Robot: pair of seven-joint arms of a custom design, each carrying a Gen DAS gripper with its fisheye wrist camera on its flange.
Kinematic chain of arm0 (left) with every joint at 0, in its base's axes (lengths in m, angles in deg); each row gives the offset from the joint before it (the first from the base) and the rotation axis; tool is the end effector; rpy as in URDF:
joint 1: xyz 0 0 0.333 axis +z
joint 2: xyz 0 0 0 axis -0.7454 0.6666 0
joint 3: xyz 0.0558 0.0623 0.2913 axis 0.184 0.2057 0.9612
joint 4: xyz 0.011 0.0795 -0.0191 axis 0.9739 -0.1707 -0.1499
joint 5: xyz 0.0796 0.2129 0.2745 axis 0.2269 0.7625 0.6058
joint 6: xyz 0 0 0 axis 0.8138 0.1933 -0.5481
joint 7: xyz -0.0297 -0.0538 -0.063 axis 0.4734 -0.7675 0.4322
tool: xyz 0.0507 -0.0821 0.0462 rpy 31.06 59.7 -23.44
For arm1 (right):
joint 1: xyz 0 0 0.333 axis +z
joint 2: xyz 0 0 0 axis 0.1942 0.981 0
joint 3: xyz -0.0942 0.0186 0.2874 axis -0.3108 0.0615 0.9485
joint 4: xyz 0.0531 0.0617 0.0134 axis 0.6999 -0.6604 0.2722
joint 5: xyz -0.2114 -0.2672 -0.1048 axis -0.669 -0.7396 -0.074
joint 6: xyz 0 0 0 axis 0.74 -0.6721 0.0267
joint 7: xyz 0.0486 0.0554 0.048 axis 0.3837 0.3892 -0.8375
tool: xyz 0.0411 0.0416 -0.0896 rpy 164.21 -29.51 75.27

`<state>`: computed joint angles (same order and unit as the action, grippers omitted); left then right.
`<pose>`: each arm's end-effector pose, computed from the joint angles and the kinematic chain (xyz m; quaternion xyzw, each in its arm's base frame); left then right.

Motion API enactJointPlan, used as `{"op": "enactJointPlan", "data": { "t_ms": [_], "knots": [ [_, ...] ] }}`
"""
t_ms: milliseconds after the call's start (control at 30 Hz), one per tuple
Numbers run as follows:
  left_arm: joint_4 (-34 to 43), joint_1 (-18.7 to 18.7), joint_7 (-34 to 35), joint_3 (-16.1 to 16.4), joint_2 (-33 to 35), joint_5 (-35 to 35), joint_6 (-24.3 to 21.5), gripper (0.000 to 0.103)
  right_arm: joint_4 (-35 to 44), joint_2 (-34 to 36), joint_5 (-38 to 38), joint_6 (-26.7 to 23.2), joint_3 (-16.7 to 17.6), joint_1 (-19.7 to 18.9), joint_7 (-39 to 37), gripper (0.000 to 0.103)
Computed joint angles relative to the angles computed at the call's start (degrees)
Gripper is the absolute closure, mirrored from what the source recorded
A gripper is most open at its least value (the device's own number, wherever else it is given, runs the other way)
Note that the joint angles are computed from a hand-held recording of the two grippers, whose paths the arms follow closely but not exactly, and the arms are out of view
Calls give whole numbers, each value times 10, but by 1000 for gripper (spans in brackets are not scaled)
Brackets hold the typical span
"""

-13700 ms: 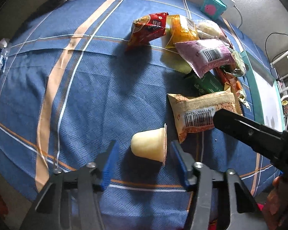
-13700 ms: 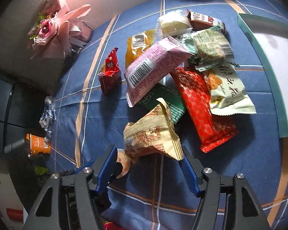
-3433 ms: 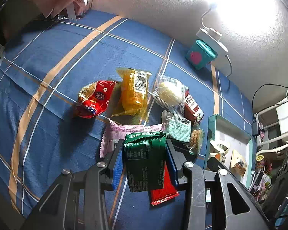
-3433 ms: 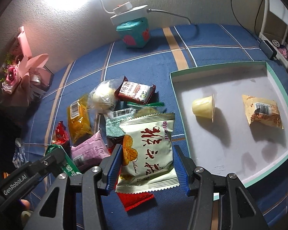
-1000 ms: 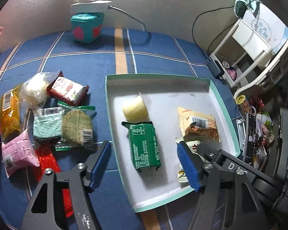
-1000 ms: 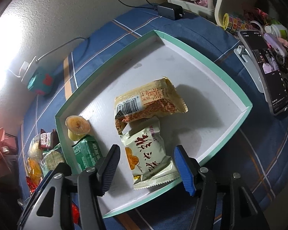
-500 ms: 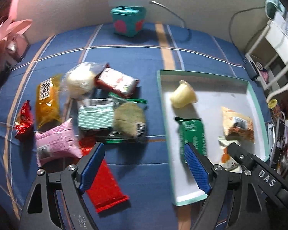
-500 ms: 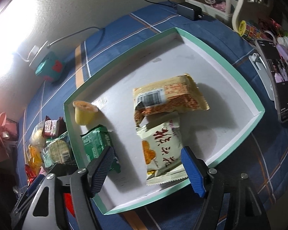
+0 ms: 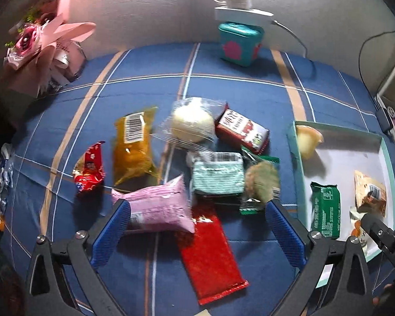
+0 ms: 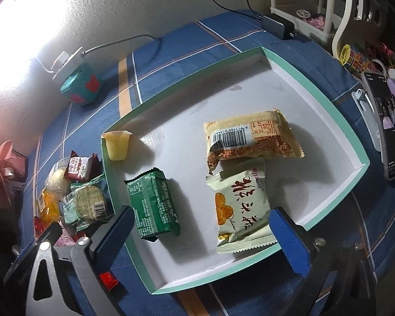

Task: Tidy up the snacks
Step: 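Withdraw both open tools from the tray toward the snack pile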

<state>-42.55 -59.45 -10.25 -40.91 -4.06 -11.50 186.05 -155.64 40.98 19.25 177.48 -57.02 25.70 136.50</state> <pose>0.5850 -0.1664 0.6010 -0.8154 0.5383 -0.0939 0.1912 0.6380 0.1906 0.5789 -0.6386 0.7420 -0.0393 0.2004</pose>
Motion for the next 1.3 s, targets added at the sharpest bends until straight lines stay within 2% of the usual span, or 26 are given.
{"op": "enactJointPlan", "data": {
  "t_ms": [400, 767, 1067, 1300],
  "knots": [
    [-50, 17, -18, 3, -38, 4, 29, 1, -13, -10, 3, 30, 7, 7, -12, 0],
    [-120, 58, -58, 11, -105, 32, 17, 1, -13, -11, 27, 80, 24, 24, -48, 0],
    [-192, 106, -83, 16, -172, 32, 26, 1, 64, 30, 15, 30, 32, 60, -69, 0],
    [-203, 122, -69, 14, -179, 11, 22, 1, 109, 59, 8, -9, 38, 90, -93, 0]
  ]
}}
